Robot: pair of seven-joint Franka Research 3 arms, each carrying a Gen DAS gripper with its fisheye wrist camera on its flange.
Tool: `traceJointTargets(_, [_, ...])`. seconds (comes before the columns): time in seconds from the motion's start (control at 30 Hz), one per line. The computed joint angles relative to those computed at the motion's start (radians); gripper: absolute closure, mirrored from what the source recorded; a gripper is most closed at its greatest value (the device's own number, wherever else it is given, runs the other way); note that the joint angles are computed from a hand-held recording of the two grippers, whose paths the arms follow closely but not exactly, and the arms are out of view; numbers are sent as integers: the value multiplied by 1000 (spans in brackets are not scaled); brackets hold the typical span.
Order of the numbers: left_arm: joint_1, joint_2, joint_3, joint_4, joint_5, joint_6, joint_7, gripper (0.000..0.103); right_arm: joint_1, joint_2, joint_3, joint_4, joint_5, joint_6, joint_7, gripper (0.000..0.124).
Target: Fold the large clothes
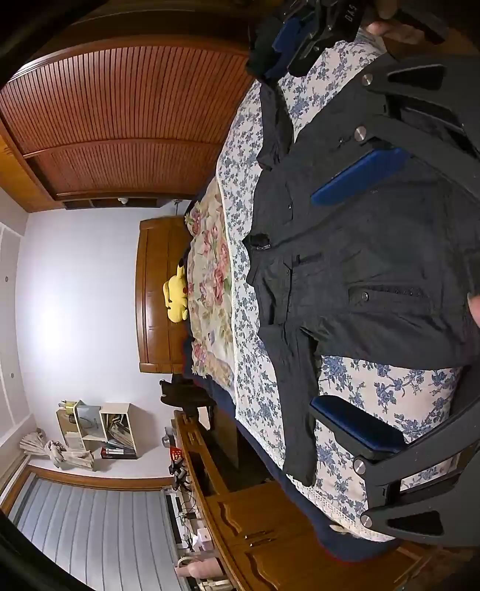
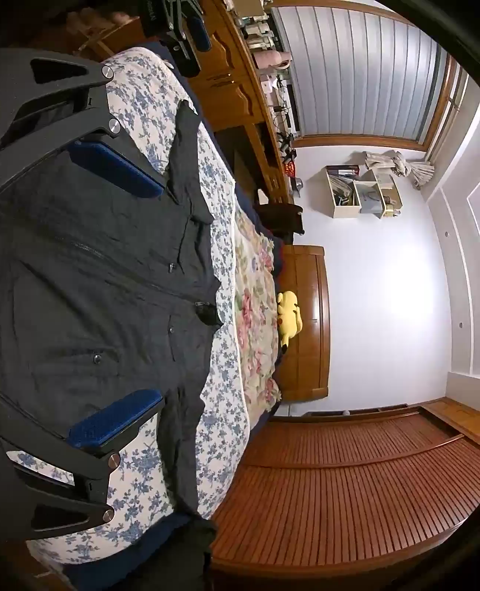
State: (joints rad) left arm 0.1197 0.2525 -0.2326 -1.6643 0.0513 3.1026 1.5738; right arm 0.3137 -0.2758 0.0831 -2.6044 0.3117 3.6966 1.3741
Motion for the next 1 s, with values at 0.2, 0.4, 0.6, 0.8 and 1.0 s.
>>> traceJointTargets(0.2, [11, -2, -12, -2, -9, -1, 10, 0, 18, 9, -37, -6, -72, 23, 61, 21])
traceJointTargets(0.4, [5, -4, -6, -8, -17, 0, 18, 0, -9, 4, 3, 8, -23, 2, 27, 21])
traceJointTargets(0.6, [11, -6, -13, -17, -23, 6, 23, 0, 2, -5, -13, -10, -41, 14, 38, 21])
traceJointTargets(0.8, [12, 0, -20, -5, -22, 0, 31, 0, 1, -11, -11, -10, -39, 8, 42, 21])
traceJointTargets(1.0, [11, 2, -20, -3, -22, 3, 31, 0, 4, -5, -8, -7, -30, 13, 40, 21])
